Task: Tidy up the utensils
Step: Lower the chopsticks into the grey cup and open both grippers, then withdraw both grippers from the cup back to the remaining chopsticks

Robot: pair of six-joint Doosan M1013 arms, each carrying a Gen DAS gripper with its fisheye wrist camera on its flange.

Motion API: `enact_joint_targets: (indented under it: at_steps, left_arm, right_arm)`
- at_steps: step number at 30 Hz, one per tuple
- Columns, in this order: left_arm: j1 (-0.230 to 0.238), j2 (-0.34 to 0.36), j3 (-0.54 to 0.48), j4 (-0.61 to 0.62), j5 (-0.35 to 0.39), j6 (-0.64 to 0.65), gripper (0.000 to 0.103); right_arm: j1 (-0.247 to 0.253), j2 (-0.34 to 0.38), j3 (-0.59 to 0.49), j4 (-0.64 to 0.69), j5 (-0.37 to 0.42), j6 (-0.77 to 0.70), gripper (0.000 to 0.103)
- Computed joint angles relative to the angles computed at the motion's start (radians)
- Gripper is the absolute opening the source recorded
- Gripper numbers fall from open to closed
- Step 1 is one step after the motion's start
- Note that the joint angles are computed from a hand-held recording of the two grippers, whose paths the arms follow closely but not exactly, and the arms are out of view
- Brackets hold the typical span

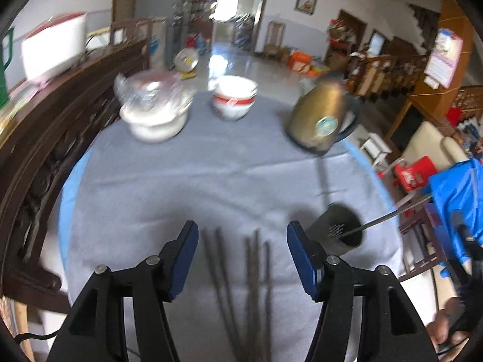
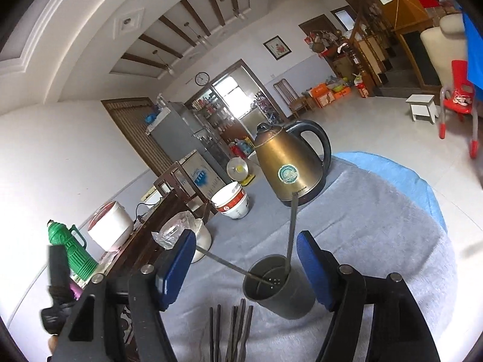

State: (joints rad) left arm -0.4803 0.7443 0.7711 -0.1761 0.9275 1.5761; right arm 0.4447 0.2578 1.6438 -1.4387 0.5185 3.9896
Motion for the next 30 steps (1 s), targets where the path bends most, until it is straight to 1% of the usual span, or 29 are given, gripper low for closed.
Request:
enact_joint_targets:
  at_steps: [2, 3, 5, 6, 10, 12, 14, 18, 22, 25, 30]
  left_arm:
    - [0.002, 0.000, 0.018, 0.052, 0.012, -0.035, 0.062]
    - [0.003, -0.001, 0.029, 0.079, 0.018, -0.052, 0.062]
    - [0.005, -0.001, 0.046, 0.112, 0.023, -0.066, 0.062]
    - [0.004, -0.004, 0.058, 0.134, 0.024, -0.076, 0.062]
    - [-0.003, -0.018, 0.110, 0.209, 0.005, -0.088, 0.062]
    - [-0.009, -0.033, 0.146, 0.246, -0.020, -0.082, 0.063]
    - [-0.013, -0.043, 0.168, 0.276, -0.040, -0.082, 0.063]
    - [-0.012, -0.051, 0.196, 0.308, -0.065, -0.095, 0.064]
    - [-0.008, -0.054, 0.208, 0.329, -0.076, -0.109, 0.064]
    - [-0.005, -0.052, 0.211, 0.337, -0.080, -0.119, 0.064]
    - [0.001, -0.047, 0.213, 0.336, -0.073, -0.120, 0.064]
  right_arm:
    - [0.009, -0.004, 0.016, -0.030, 0.000, 0.031, 0.073]
    - [0.012, -0.006, 0.025, -0.044, -0.015, 0.040, 0.073]
    - [0.014, -0.003, 0.028, -0.041, -0.045, 0.024, 0.073]
    - [0.016, 0.002, 0.026, -0.018, -0.065, -0.006, 0.073]
    - [0.019, 0.031, 0.004, 0.109, -0.127, -0.124, 0.073]
    - [0.018, 0.051, -0.014, 0.204, -0.168, -0.211, 0.073]
    - [0.018, 0.068, -0.034, 0.306, -0.193, -0.322, 0.073]
    - [0.023, 0.100, -0.070, 0.478, -0.216, -0.517, 0.072]
    - [0.026, 0.128, -0.104, 0.640, -0.215, -0.690, 0.065]
    - [0.030, 0.144, -0.119, 0.701, -0.210, -0.753, 0.061]
    - [0.030, 0.164, -0.123, 0.725, -0.230, -0.772, 0.061]
